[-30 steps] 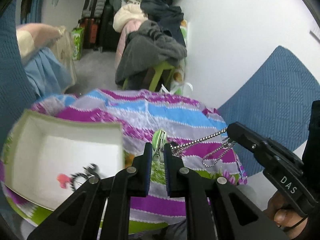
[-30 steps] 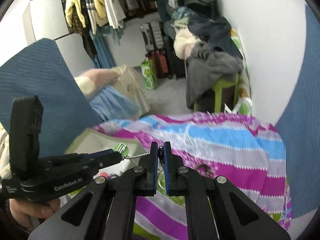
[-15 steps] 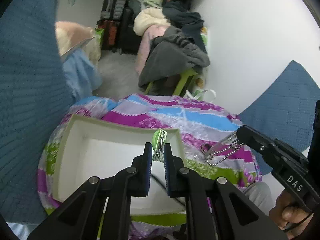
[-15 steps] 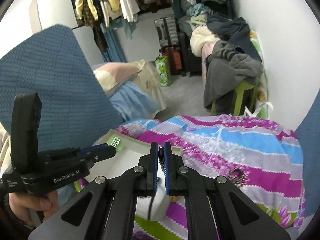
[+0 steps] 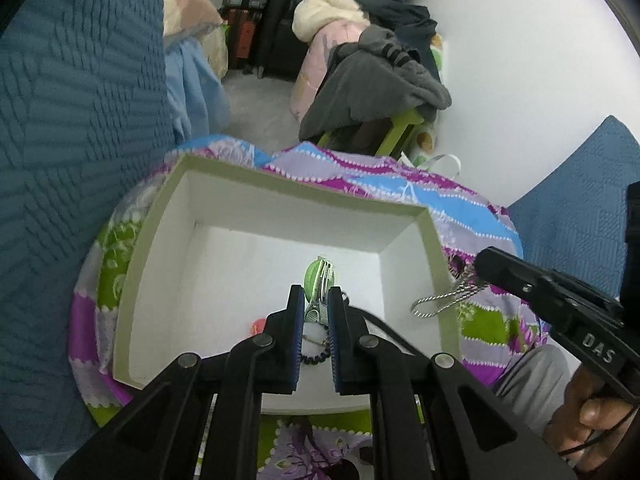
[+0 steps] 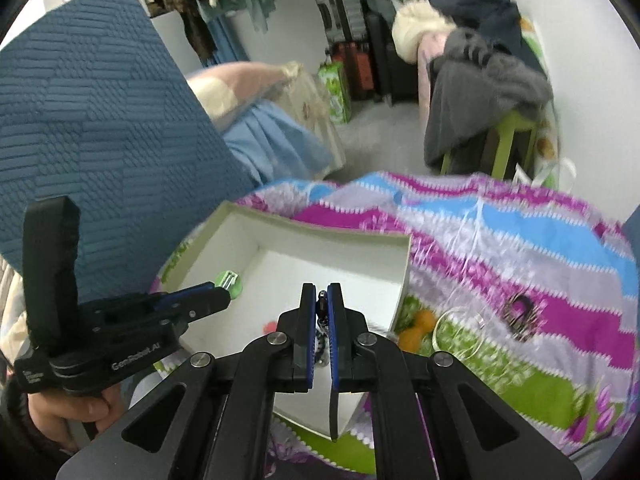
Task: Organize jewelry
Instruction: 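Carry both items over the box and open both tools to drop them, then move both tools back over the remaining jewelry on the bedspread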
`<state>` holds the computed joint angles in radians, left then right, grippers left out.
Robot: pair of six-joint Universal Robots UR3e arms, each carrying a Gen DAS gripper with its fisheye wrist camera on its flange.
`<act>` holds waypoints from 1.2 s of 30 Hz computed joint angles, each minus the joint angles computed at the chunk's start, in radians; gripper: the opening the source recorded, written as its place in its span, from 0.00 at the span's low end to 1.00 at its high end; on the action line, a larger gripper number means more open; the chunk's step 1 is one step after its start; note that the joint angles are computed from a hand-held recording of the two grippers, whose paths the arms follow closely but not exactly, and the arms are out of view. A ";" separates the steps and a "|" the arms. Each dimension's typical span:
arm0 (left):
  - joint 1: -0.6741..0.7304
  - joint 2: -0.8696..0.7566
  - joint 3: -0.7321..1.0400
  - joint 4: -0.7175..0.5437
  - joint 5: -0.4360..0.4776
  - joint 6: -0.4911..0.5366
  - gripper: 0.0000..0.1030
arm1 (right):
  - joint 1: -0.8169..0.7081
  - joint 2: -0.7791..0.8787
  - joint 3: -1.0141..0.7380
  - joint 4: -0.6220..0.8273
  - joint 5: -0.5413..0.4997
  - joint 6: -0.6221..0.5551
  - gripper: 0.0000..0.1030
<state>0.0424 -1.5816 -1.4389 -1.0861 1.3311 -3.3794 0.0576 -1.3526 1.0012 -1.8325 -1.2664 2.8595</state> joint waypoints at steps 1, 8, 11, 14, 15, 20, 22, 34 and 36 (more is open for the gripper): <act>0.003 0.005 -0.019 0.006 -0.001 0.007 0.10 | 0.002 0.007 0.011 -0.005 -0.008 0.005 0.03; 0.020 0.016 -0.109 0.062 -0.018 0.007 0.11 | 0.019 0.071 0.048 -0.014 -0.047 0.025 0.04; 0.015 0.010 -0.109 0.058 -0.008 0.014 0.11 | 0.035 0.096 0.042 -0.018 -0.071 0.028 0.04; 0.017 0.000 -0.098 0.065 -0.011 0.014 0.12 | 0.023 0.103 0.024 0.009 -0.037 0.030 0.05; 0.017 -0.008 -0.084 0.058 -0.012 0.012 0.12 | 0.022 0.104 0.017 0.015 -0.030 0.030 0.06; 0.003 -0.023 -0.013 0.016 0.019 -0.004 0.12 | 0.021 0.095 -0.040 0.055 -0.009 0.016 0.12; -0.011 -0.026 0.026 -0.005 0.040 -0.018 0.12 | 0.018 0.080 -0.064 0.069 0.000 0.005 0.16; -0.152 -0.113 0.413 -0.132 0.155 -0.100 0.12 | -0.098 -0.005 -0.259 0.177 0.137 -0.063 0.16; -0.182 -0.139 0.481 -0.151 0.174 -0.117 0.12 | -0.132 -0.021 -0.280 0.187 0.154 -0.081 0.16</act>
